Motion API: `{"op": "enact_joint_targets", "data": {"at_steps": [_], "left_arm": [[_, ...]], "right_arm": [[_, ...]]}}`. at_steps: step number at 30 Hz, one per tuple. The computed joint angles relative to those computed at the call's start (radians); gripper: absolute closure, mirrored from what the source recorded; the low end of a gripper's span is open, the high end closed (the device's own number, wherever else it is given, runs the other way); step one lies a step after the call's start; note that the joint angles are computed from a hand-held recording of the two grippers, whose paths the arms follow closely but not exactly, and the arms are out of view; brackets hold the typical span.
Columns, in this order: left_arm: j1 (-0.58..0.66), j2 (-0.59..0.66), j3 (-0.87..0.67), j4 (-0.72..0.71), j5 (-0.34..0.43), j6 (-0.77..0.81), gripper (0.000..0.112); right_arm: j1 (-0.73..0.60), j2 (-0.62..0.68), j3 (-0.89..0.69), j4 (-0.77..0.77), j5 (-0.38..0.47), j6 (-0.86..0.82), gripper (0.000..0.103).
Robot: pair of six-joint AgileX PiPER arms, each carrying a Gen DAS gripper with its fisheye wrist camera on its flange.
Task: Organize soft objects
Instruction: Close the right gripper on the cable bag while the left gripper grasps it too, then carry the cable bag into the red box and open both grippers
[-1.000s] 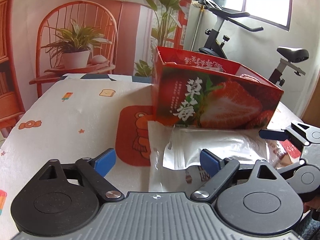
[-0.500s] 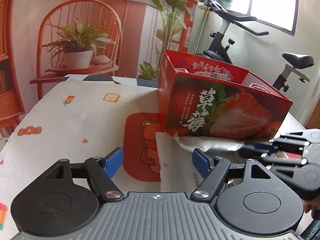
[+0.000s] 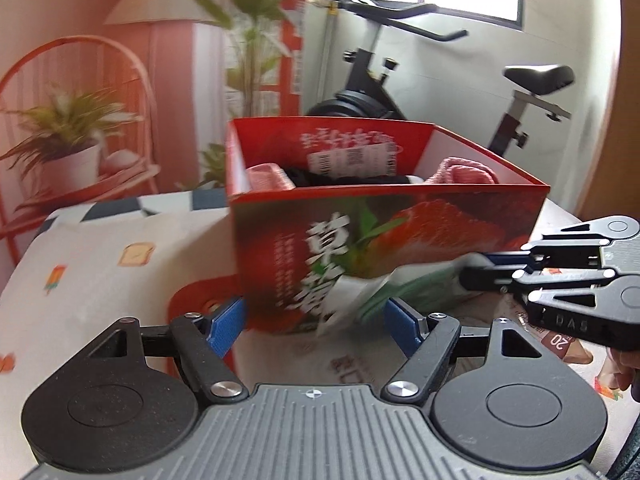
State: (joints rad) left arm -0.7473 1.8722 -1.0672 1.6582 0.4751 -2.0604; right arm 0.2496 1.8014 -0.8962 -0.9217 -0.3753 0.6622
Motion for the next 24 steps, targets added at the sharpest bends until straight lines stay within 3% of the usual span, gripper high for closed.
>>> {"op": "enact_joint_targets", "data": {"at_steps": [3,6,9,12,13,15,18,22,24], "left_arm": [[0.019,0.025,-0.025,0.071,-0.055,-0.007,0.042],[0.024,0.065,-0.078,0.015,-0.098,0.112,0.051],[0.0,0.115,-0.132,-0.089,-0.045,0.268,0.067],[0.009,0.134,-0.142,-0.099,-0.059,0.271,0.084],[0.01,0.137,-0.141,-0.096,-0.061,0.264,0.086],[0.006,0.142,-0.138,-0.086,-0.051,0.252,0.091],[0.015,0.142,-0.137,-0.086,-0.057,0.243,0.094],[0.021,0.152,-0.157,-0.109,-0.056,0.258,0.096],[0.017,0.154,-0.162,-0.116,-0.051,0.263,0.103]], "right_arm": [[-0.012,0.008,-0.002,-0.038,-0.018,0.036,0.091],[-0.025,0.02,-0.013,-0.074,-0.034,0.073,0.089],[-0.035,0.028,-0.019,-0.089,-0.049,0.091,0.089],[-0.051,0.04,-0.02,-0.105,-0.077,0.103,0.084],[-0.058,0.044,-0.016,-0.107,-0.097,0.098,0.082],[-0.052,0.046,-0.013,-0.088,-0.087,0.059,0.069],[-0.046,0.056,-0.012,-0.083,-0.072,0.027,0.067],[-0.056,0.075,-0.023,-0.102,-0.069,0.053,0.07],[-0.06,0.079,-0.027,-0.097,-0.066,0.056,0.086]]}}
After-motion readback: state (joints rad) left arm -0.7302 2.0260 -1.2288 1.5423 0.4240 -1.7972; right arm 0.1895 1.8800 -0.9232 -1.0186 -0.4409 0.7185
